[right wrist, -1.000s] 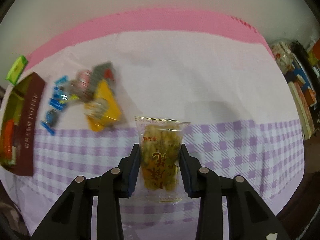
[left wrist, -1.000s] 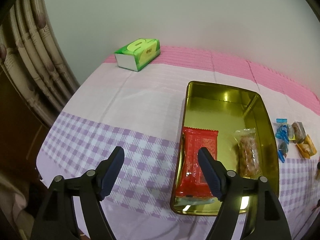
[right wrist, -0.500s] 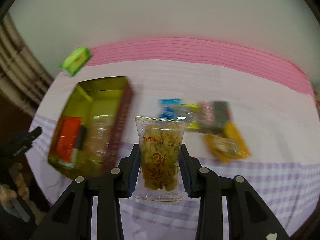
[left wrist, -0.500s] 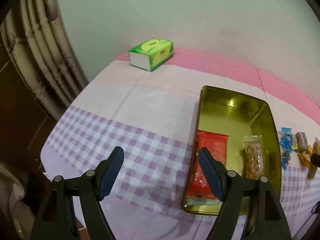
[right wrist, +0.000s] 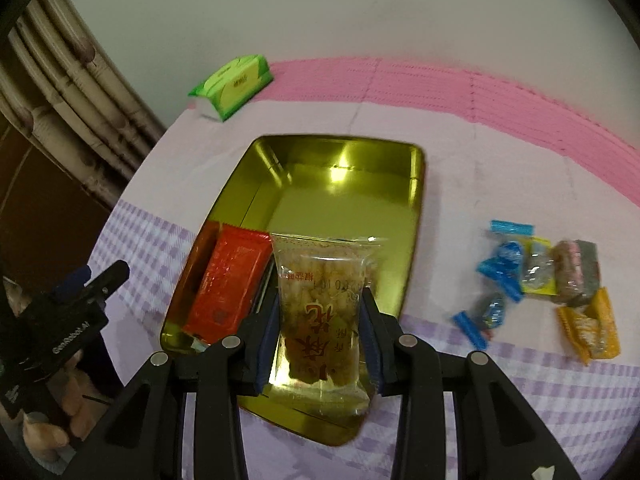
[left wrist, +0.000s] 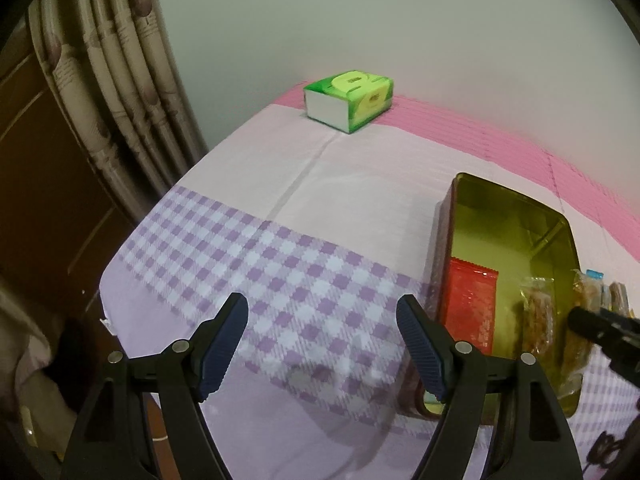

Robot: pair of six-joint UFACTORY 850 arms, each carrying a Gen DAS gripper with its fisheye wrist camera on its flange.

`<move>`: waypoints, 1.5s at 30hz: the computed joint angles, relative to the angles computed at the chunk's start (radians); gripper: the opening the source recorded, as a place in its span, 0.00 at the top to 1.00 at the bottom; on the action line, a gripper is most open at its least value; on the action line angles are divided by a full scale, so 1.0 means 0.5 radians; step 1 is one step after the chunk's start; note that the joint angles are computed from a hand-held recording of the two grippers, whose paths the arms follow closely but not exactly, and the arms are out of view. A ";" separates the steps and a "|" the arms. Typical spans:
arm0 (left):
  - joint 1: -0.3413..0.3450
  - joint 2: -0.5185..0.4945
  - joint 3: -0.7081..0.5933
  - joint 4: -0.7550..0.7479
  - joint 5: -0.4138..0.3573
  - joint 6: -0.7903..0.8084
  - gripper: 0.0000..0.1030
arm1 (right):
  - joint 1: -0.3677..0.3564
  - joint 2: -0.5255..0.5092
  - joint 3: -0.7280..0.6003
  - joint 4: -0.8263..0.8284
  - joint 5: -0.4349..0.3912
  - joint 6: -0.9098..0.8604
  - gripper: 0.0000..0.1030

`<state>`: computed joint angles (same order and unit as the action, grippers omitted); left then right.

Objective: Organize snacks
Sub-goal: 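Carry the clear pastry bag into the tin beside the cookies, open the right gripper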

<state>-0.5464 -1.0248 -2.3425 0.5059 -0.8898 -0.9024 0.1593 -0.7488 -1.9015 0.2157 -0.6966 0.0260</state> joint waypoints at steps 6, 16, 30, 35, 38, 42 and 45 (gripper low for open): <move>0.010 -0.020 -0.030 -0.049 -0.009 0.011 0.25 | 0.035 -0.076 -0.063 -0.026 -0.014 0.060 0.67; 0.012 -0.016 -0.020 -0.045 0.004 0.010 0.25 | 0.051 -0.135 -0.081 -0.013 -0.042 0.077 0.66; 0.009 -0.024 -0.028 -0.051 0.004 0.020 0.25 | 0.041 -0.124 -0.042 0.089 -0.022 -0.014 0.63; 0.004 -0.039 -0.051 -0.053 -0.007 0.039 0.25 | 0.037 -0.111 -0.034 0.110 -0.022 -0.039 0.62; 0.002 -0.049 -0.065 -0.054 -0.012 0.048 0.25 | 0.032 -0.091 -0.010 0.121 -0.008 -0.056 0.60; 0.000 -0.063 -0.092 -0.069 -0.024 0.080 0.25 | 0.024 -0.048 0.036 0.139 0.022 -0.098 0.60; -0.001 -0.066 -0.096 -0.072 -0.024 0.082 0.25 | 0.015 -0.006 0.078 0.151 0.055 -0.136 0.60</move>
<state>-0.5471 -1.0576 -2.3907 0.4702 -0.9019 -0.8615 0.1667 -0.7518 -1.8622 0.2913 -0.6690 -0.0421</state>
